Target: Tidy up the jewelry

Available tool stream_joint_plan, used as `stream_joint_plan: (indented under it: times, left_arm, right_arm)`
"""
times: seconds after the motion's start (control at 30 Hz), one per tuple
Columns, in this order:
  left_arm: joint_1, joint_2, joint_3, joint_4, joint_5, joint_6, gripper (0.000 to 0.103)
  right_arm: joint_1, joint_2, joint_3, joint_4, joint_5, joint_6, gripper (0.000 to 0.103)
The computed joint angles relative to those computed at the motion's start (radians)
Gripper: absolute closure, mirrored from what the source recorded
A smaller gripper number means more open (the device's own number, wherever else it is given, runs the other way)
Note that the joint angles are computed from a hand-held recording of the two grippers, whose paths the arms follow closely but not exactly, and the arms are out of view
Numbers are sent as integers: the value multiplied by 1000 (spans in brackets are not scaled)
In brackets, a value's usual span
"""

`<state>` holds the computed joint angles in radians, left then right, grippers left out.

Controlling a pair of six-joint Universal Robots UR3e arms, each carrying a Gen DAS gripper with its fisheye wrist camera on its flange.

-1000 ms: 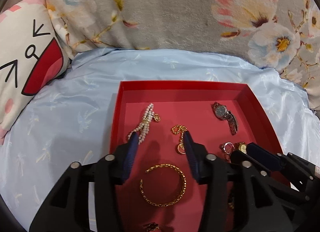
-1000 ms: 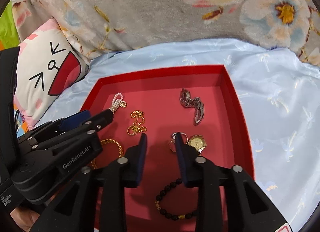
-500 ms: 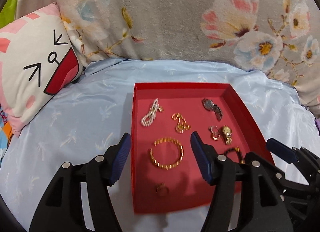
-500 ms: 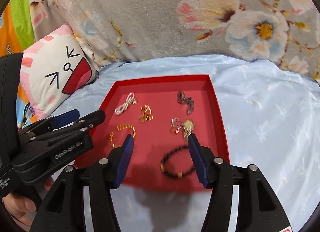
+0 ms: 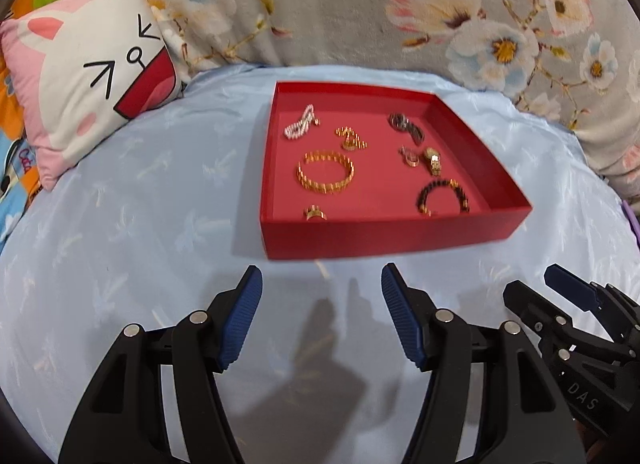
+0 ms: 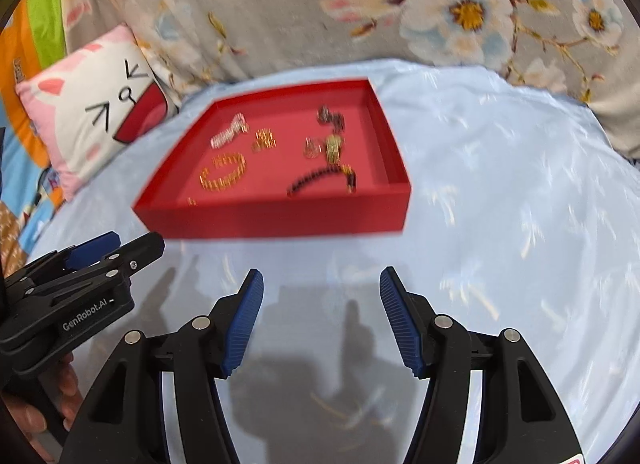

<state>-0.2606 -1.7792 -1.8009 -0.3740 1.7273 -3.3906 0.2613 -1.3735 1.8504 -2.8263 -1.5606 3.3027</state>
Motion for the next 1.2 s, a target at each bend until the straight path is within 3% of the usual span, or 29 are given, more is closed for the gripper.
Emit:
stream_joint_plan:
  times: [0.13,0.37,0.47,0.63,0.77,1.2]
  left_arm:
    - [-45,-47,-9,43,56,-11,43]
    - [-60,-95,14,77,74,-36,43]
    - [-77,-107,23,108,113,-34,41]
    - [-95,-126,55,79,160,-49,33]
    - [-113,-133,63,79,207,-56,33]
    - [-128,-137,63,83,255,-72,33]
  right_arm:
    - [11,18,38,-49,-20,7,43]
    - [11,56,28,-94,-27,17,43]
    - [22,68,16,-113,-50,17,38]
    - [26,75,6,-108,-73,28,37]
    - [60,77,10,-140,-133,23,37]
    - [55,74,14,-147,-119,15,37]
